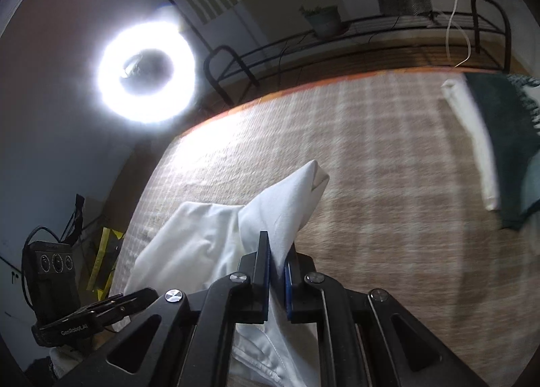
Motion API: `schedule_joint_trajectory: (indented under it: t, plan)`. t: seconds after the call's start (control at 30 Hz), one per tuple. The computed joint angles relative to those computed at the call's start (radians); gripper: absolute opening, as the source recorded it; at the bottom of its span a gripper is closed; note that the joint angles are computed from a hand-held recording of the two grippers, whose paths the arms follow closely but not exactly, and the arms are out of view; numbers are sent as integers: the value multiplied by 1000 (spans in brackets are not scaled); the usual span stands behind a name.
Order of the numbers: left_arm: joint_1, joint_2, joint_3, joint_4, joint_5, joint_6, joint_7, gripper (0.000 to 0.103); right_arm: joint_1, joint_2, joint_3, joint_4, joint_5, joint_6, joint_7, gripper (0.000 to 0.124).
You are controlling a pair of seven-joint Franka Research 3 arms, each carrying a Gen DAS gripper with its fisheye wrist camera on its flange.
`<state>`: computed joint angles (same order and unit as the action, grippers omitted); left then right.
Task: Fold small clothes
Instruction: 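Lift the folded shirt with both tools and place it on the clothes stack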
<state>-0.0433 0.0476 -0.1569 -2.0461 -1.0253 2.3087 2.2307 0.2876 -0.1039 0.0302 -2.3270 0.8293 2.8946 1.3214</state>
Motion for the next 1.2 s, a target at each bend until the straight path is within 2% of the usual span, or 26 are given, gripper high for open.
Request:
schedule_joint_trajectory:
  t: [0.1, 0.27, 0.5, 0.67, 0.9, 1.0, 1.13, 1.2]
  plan:
    - [-23, 28, -24, 35, -13, 15, 1, 10, -20, -55, -20, -39, -18, -4, -6, 4]
    - [-57, 72, -64, 101, -30, 22, 2, 10, -74, -128, -49, -92, -124, -9, 44, 4]
    - [-108, 156, -129, 239, -18, 73, -6, 10, -136, -217, -130, -135, -154, -5, -9, 3]
    - [-156, 262, -187, 374, 47, 134, -31, 10, -193, -224, -171, -125, -184, 9, -40, 3]
    - [-224, 457, -265, 598, 210, 215, -129, 10, -224, -152, -268, -39, -87, 27, -177, 3]
    - [-266, 549, -271, 703, 312, 239, -186, 10, -233, -96, -298, 19, 6, 28, -283, 3]
    - [-300, 641, -269, 803, 435, 222, -273, 10, -261, -16, -308, 88, 119, -1, -417, 3]
    - [-307, 679, -273, 843, 480, 201, -323, 10, -294, 30, -299, 117, 120, -27, -423, 3]
